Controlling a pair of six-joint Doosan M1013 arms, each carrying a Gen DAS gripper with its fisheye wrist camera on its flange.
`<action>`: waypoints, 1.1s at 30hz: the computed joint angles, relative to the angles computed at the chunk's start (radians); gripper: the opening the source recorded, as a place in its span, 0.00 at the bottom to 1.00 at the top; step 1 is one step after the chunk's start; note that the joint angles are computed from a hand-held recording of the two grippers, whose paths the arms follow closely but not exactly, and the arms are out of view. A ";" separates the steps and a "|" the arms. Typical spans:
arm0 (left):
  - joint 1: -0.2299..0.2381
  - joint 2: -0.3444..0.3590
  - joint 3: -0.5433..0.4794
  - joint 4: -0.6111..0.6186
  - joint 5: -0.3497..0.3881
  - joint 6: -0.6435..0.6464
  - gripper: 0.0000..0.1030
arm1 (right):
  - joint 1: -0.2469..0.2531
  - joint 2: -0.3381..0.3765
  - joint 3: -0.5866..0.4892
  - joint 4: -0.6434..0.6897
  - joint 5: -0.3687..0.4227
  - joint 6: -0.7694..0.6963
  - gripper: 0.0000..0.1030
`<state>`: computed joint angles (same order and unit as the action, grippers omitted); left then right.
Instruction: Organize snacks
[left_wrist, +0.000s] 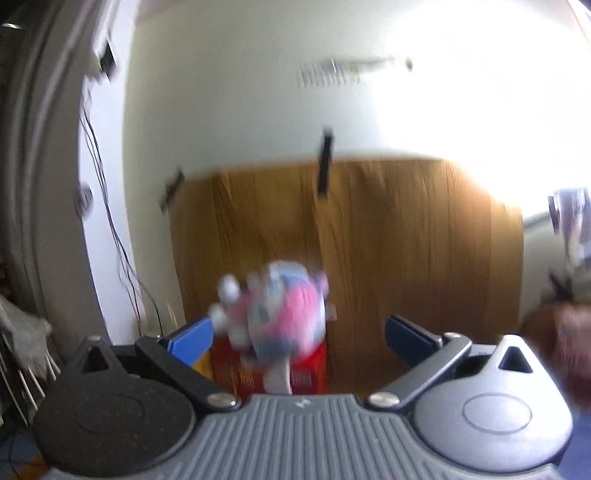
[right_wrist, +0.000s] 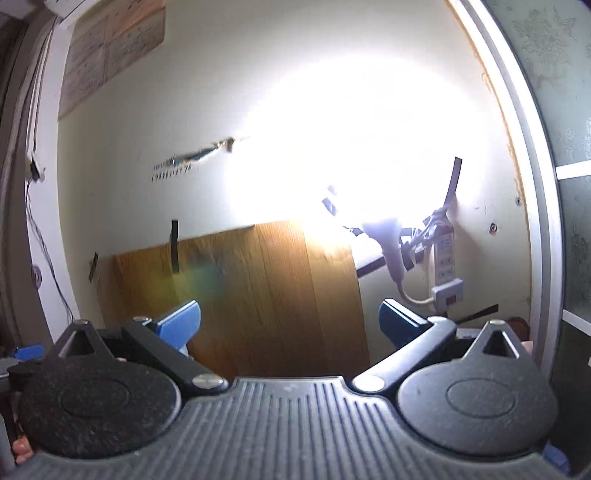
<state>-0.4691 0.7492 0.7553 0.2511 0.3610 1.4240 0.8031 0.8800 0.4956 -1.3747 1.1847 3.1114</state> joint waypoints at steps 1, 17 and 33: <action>0.001 0.004 0.019 -0.051 0.014 0.069 1.00 | 0.000 -0.014 0.040 0.022 -0.007 0.008 1.00; -0.042 0.057 0.131 -0.079 0.144 0.163 1.00 | -0.039 0.105 0.080 0.528 -0.098 0.004 1.00; -0.049 0.044 0.155 -0.111 0.113 0.163 1.00 | -0.030 0.125 0.056 0.549 -0.096 -0.034 1.00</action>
